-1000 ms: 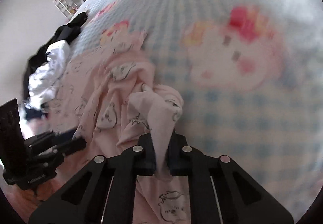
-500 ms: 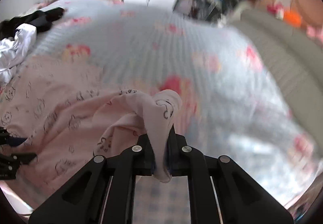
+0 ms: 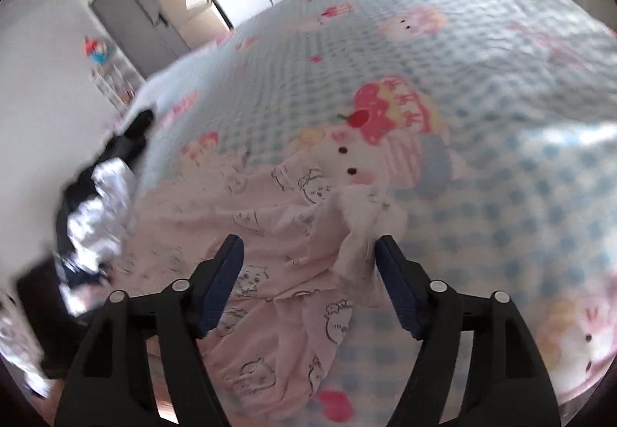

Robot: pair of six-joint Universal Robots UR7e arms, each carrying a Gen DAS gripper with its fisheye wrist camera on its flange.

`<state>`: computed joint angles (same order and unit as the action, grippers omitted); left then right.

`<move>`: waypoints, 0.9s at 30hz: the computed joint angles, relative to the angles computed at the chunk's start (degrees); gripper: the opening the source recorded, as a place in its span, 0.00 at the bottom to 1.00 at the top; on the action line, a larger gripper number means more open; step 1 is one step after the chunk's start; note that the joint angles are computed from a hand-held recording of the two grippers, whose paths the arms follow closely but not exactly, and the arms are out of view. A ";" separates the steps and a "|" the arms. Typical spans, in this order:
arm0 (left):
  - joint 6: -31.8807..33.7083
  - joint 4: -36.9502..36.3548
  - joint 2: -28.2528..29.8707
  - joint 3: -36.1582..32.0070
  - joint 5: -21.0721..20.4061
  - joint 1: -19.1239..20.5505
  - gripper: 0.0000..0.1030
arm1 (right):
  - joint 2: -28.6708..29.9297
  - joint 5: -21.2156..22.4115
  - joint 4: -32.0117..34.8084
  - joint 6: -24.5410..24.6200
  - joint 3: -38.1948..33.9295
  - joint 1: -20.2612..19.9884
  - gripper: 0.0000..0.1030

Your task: Fold clothes

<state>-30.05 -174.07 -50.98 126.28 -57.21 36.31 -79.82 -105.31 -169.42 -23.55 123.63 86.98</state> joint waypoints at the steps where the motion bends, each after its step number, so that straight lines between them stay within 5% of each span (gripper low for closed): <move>1: -0.06 1.29 0.64 -0.91 -0.12 0.32 0.40 | 1.84 -1.90 -1.40 -0.83 -0.22 0.59 0.72; 3: -1.01 2.55 0.60 -0.84 -0.15 0.36 0.40 | 5.01 -4.56 -1.77 -1.73 -0.88 0.69 0.71; 6: -1.09 3.75 0.39 -0.61 -1.18 0.80 0.40 | 7.37 -5.83 -0.04 -1.82 -0.90 -0.50 0.41; 10: -3.42 9.42 1.11 -1.32 -2.19 2.57 0.40 | 5.27 -3.66 -4.98 -4.37 2.68 -1.47 0.11; 13: -6.14 11.82 1.54 -1.73 -4.49 4.51 0.40 | 3.08 0.28 -13.39 -4.94 5.21 -1.60 0.04; 15: -6.19 12.92 1.66 -2.13 -4.20 4.25 0.40 | 3.31 -1.82 -19.65 -7.33 5.43 0.45 0.04; 20: -5.20 15.13 0.44 -2.60 -3.96 2.93 0.41 | 1.96 -6.56 -19.08 -6.13 2.98 1.27 0.05; 23: -2.91 6.87 -1.82 -0.79 -5.11 2.20 0.41 | 0.36 -6.27 -15.07 -4.42 1.97 -0.45 0.36; 25: -2.17 4.32 -2.37 -1.21 -3.68 1.78 0.47 | -2.44 1.08 -6.68 -1.38 1.55 -2.70 0.64; 27: -1.70 5.87 -1.90 -3.35 -2.56 2.31 0.48 | -2.92 7.23 -0.08 0.94 0.48 -4.27 0.67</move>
